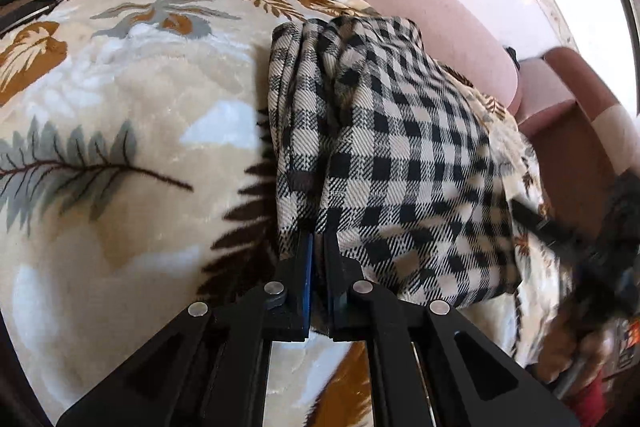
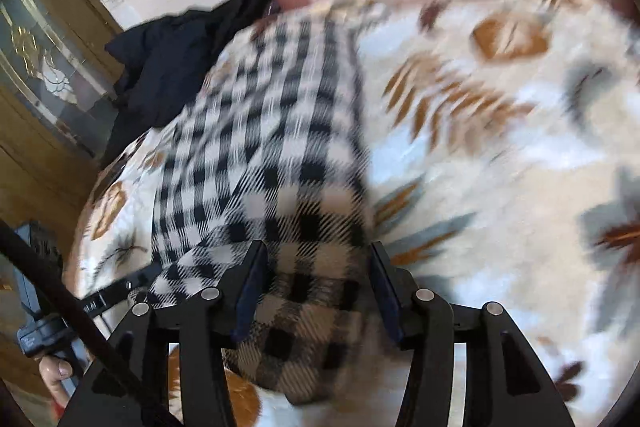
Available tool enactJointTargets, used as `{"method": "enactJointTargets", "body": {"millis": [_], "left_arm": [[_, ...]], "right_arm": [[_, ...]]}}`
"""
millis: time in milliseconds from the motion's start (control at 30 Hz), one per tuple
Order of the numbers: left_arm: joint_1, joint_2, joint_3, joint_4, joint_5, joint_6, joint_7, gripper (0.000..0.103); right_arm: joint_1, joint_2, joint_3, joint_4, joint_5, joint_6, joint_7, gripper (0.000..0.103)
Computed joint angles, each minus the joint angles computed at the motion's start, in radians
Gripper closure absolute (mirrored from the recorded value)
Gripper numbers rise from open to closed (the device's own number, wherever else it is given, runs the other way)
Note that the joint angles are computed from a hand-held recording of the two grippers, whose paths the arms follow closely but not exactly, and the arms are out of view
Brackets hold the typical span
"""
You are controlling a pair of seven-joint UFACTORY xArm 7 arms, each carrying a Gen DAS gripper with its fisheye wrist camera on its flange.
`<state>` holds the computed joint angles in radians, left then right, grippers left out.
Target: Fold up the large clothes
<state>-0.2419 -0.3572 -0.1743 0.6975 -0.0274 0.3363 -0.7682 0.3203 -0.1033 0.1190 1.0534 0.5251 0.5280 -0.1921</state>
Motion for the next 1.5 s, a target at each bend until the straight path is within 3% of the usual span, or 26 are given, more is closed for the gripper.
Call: {"method": "enactJointTargets", "body": {"millis": [67,167,267,333,400,567,700,833,900,933,967,1033,1267,1433,1500], "left_arm": [[0.010,-0.009,-0.012,-0.009,0.015,-0.008,-0.017,0.098],[-0.004,-0.016,0.003,-0.019,-0.009,-0.022,-0.017,0.098],[-0.014,-0.029,0.010,-0.024,-0.027,-0.025,-0.015,0.098],[-0.024,-0.048,0.021,-0.036,-0.043,-0.030,-0.002,0.098],[-0.035,-0.081,0.034,-0.057,-0.068,-0.037,0.006,0.098],[0.053,-0.162,-0.002,-0.094,-0.021,-0.003,-0.051,0.097],[0.094,-0.192,0.004,-0.108,0.003,0.019,-0.076,0.097],[0.122,-0.197,0.001,-0.105,0.026,0.037,-0.095,0.097],[0.138,-0.203,-0.012,-0.103,0.042,0.049,-0.114,0.094],[0.145,-0.208,-0.015,-0.106,0.050,0.050,-0.121,0.083],[0.154,-0.212,-0.024,-0.109,0.060,0.047,-0.135,0.071],[0.169,-0.221,-0.034,-0.115,0.075,0.041,-0.161,0.063],[0.163,-0.193,-0.036,-0.102,0.086,0.039,-0.190,0.061],[0.175,-0.179,-0.052,-0.093,0.118,0.054,-0.226,0.057],[0.177,-0.180,-0.049,-0.094,0.125,0.058,-0.235,0.057]], "right_arm": [[-0.021,-0.060,0.024,-0.045,-0.129,-0.088,0.101,0.047],[-0.005,-0.067,0.037,-0.012,-0.217,-0.107,0.157,0.049],[0.040,0.017,0.044,0.117,-0.209,-0.024,0.114,0.079],[0.065,0.084,0.063,0.206,-0.198,0.032,0.077,0.086],[0.085,0.179,0.085,0.305,-0.284,0.062,0.122,0.092],[0.155,0.434,0.087,0.579,-0.455,0.160,0.272,0.092],[0.180,0.601,0.108,0.784,-0.418,0.280,0.264,0.092],[0.193,0.677,0.139,0.867,-0.347,0.342,0.229,0.093],[0.219,0.662,0.122,0.845,-0.364,0.334,0.209,0.093],[0.200,0.632,0.140,0.806,-0.336,0.302,0.187,0.093],[0.175,0.602,0.159,0.767,-0.285,0.277,0.162,0.093],[0.097,0.484,0.204,0.620,-0.135,0.183,0.073,0.093],[-0.003,0.226,0.149,0.299,0.186,0.101,-0.092,0.092],[-0.015,0.216,0.125,0.192,0.385,0.259,-0.194,0.091],[0.015,0.166,0.135,0.112,0.418,0.260,-0.277,0.092]]}}
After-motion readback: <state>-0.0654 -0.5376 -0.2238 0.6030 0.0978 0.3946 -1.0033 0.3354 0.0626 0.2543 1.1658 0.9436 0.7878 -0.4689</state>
